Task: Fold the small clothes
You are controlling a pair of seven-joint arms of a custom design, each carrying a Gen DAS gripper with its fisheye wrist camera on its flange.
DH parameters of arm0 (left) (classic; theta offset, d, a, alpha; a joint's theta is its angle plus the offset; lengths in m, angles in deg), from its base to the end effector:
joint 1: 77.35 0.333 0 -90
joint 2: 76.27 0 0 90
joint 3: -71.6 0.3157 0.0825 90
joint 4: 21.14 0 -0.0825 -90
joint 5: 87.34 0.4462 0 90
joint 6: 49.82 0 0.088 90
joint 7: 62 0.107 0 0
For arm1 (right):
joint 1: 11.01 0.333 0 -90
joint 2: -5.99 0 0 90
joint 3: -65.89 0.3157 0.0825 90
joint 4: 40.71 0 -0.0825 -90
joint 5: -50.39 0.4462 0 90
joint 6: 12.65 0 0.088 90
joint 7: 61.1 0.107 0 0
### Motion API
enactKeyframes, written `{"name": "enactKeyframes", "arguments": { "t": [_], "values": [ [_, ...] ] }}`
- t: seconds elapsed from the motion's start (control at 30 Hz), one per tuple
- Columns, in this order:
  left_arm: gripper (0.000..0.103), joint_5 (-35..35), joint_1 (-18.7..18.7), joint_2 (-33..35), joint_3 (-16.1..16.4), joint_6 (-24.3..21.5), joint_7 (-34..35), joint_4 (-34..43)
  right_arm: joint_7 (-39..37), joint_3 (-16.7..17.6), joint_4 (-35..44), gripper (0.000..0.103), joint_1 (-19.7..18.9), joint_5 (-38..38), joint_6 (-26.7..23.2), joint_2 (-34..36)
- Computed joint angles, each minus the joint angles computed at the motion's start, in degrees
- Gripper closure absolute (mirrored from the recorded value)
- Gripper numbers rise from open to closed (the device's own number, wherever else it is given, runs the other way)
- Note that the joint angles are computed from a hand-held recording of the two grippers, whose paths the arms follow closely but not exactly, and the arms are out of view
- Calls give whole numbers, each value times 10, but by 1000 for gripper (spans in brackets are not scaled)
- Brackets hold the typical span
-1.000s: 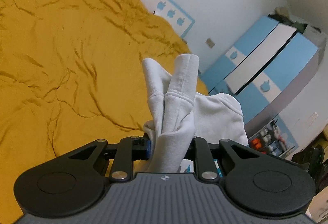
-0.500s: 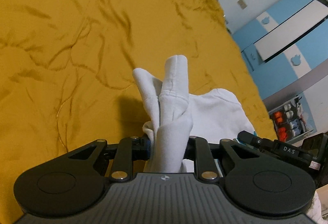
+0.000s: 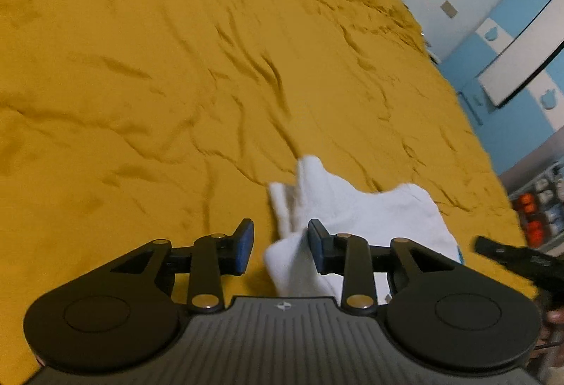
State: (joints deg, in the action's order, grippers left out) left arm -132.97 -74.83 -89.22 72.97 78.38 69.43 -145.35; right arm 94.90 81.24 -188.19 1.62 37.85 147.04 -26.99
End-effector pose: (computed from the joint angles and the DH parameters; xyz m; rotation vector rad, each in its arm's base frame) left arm 0.5741 0.0184 0.5059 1.8024 -2.2940 1.1441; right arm 0.4159 0.2385 0.5077 -1.2332 2.0116 -0.3461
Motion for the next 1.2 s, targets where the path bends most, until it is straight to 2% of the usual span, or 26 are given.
{"name": "enactKeyframes", "arguments": {
  "t": [0.1, 0.37, 0.43, 0.6, 0.7, 0.93, 1.07, 1.2],
  "values": [
    [68, 20, 0, -41, -4, 32, -6, -25, -1, 7, -10, 94, -1, -9, -21, -47],
    [68, 46, -38, -176, 21, 32, 57, -100, -33, 28, -20, 90, 32, -18, -102, -151],
    [68, 54, -52, -214, 30, 27, 76, -126, -45, 33, -23, 84, 47, -18, -123, -171],
    [71, 75, -76, -306, 45, 11, 100, -196, -56, 62, -20, 83, 80, -22, -168, -184],
    [74, 89, -84, -354, 49, 19, 112, -241, -53, 78, -22, 81, 102, -25, -176, -181],
    [88, 136, -81, -446, 56, 17, 98, -330, -26, 125, -29, 73, 134, -63, -214, -175],
    [88, 168, -71, -474, 52, 32, 81, -362, -1, 127, -43, 71, 162, -66, -243, -177],
    [90, 195, -67, -479, 52, 40, 69, -378, 14, 121, -64, 71, 181, -75, -242, -183]
  ]
}}
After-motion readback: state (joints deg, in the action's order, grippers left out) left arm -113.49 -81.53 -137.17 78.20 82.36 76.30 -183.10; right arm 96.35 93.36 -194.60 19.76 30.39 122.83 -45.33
